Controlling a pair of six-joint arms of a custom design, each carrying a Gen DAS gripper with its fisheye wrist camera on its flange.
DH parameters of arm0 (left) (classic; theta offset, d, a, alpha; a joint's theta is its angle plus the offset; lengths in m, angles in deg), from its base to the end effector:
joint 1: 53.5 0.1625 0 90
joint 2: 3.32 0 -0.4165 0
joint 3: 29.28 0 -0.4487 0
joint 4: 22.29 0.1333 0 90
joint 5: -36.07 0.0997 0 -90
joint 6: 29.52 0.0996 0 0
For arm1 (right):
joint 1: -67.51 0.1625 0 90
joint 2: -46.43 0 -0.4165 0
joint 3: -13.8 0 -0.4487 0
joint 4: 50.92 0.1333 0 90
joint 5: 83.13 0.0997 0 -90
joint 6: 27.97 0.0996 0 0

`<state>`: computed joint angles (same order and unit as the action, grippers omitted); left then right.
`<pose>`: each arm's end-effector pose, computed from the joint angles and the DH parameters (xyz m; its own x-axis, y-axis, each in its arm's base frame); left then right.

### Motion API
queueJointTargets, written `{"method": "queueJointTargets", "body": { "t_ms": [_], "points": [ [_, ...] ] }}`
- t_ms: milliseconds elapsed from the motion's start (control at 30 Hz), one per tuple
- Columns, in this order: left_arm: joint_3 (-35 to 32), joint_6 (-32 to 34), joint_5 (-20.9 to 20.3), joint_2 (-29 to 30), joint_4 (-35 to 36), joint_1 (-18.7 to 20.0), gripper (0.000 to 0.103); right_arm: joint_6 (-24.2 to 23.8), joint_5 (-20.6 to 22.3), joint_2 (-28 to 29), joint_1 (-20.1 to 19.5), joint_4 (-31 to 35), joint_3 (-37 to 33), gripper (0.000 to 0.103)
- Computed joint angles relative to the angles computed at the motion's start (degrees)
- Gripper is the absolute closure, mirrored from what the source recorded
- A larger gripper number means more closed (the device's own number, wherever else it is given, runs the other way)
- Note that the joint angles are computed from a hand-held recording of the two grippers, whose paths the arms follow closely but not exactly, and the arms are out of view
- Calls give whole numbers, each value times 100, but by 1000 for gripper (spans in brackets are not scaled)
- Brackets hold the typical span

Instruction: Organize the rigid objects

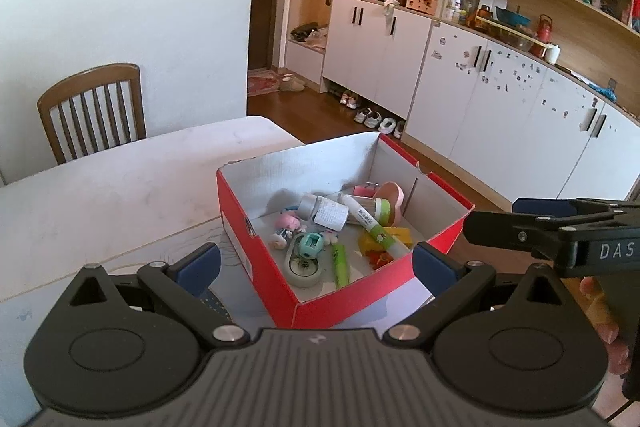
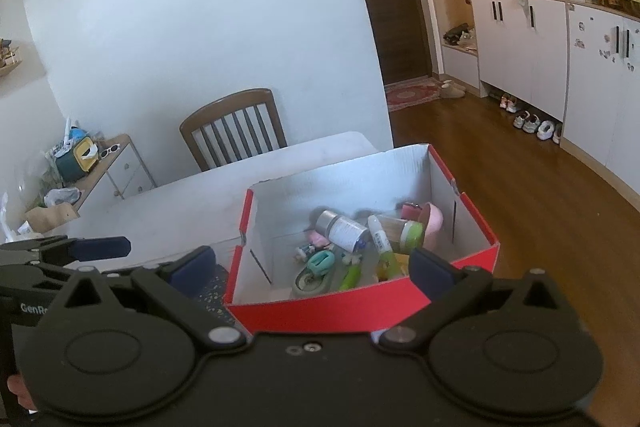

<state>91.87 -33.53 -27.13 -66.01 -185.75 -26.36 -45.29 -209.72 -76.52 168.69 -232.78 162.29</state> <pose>-0.4038 -0.4072 0.0901 -0.5699 0.7084 -0.4163 0.8217 0.4914 -0.2886 0.1291 -0.2717 0.3777 -0.8298 0.2453 0.5012 -0.3404 0.4892 -0.8030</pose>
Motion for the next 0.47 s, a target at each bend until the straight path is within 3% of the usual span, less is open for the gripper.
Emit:
{"method": "queueJointTargets", "body": {
  "t_ms": [467],
  "points": [
    [115,274,-66,-129,-109,48,0,245,-402,313,249,-380,66,0]
  ]
}}
